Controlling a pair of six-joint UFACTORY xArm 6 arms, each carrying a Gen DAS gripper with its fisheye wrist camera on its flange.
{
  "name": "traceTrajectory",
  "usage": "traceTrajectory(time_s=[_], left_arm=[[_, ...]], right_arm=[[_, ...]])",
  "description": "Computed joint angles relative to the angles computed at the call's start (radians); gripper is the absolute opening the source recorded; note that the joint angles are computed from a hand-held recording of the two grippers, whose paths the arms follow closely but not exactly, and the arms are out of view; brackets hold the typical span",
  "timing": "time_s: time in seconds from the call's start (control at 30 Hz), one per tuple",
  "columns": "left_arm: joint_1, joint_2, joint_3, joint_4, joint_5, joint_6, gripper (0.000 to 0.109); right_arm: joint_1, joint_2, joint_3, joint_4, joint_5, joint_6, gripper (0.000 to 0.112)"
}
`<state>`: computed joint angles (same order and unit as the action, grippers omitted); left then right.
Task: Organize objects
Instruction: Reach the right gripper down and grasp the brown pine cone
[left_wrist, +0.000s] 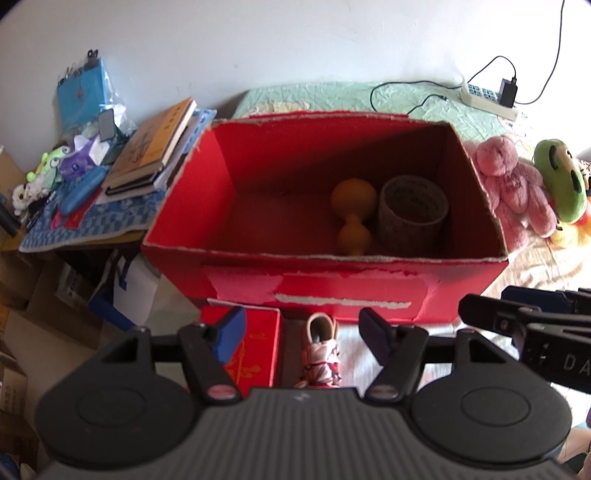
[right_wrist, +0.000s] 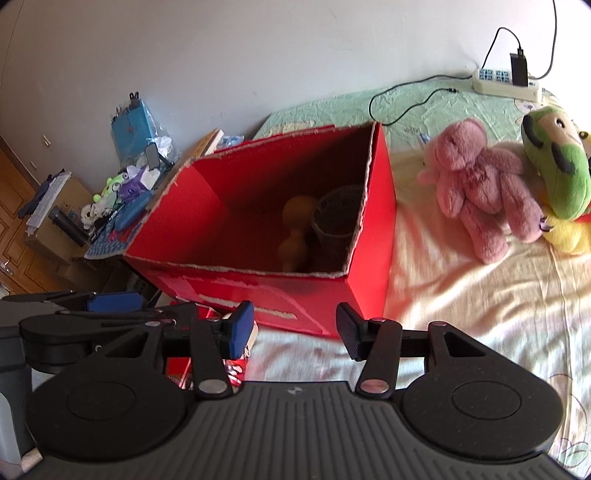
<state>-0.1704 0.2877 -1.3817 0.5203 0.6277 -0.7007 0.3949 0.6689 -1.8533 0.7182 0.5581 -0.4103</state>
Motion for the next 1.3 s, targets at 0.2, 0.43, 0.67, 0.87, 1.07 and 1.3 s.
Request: traceTrajectory(time_s=[0.2,0.43,0.67,0.87,1.07,1.3], left_arm=[[0.003,0.0,0.019,-0.018,0.01,0.015,0.071],[0.042,-0.082,0.17,-0.123,-0.096,0.114,0.066],[0.022,-0.201,0.391,-0.482,-0.303,0.528,0.068],[-0.032,-0.168,0.406,-0.672,-0.318,0.722,0.067],[-0.044,-0.123,0.383,-0.795,-0.307,0.813,0.058],[-0.037,-0.084,0.365,-0.775,-0.323,0.8,0.05]], right_arm=[[-0.011,0.034,-0.041,-0.02,0.083,0.047,0.053],[-0.025,0.082,-0.109,-0.021,0.23,0.063,0.049],[-0.045,0.16,-0.226,0.004,0.423,0.094,0.049],[-0.072,0.261,-0.378,0.057,0.593,0.156,0.05],[-0.086,0.344,-0.516,0.067,0.72,0.197,0.05],[-0.085,0.45,-0.687,0.049,0.809,0.248,0.051]])
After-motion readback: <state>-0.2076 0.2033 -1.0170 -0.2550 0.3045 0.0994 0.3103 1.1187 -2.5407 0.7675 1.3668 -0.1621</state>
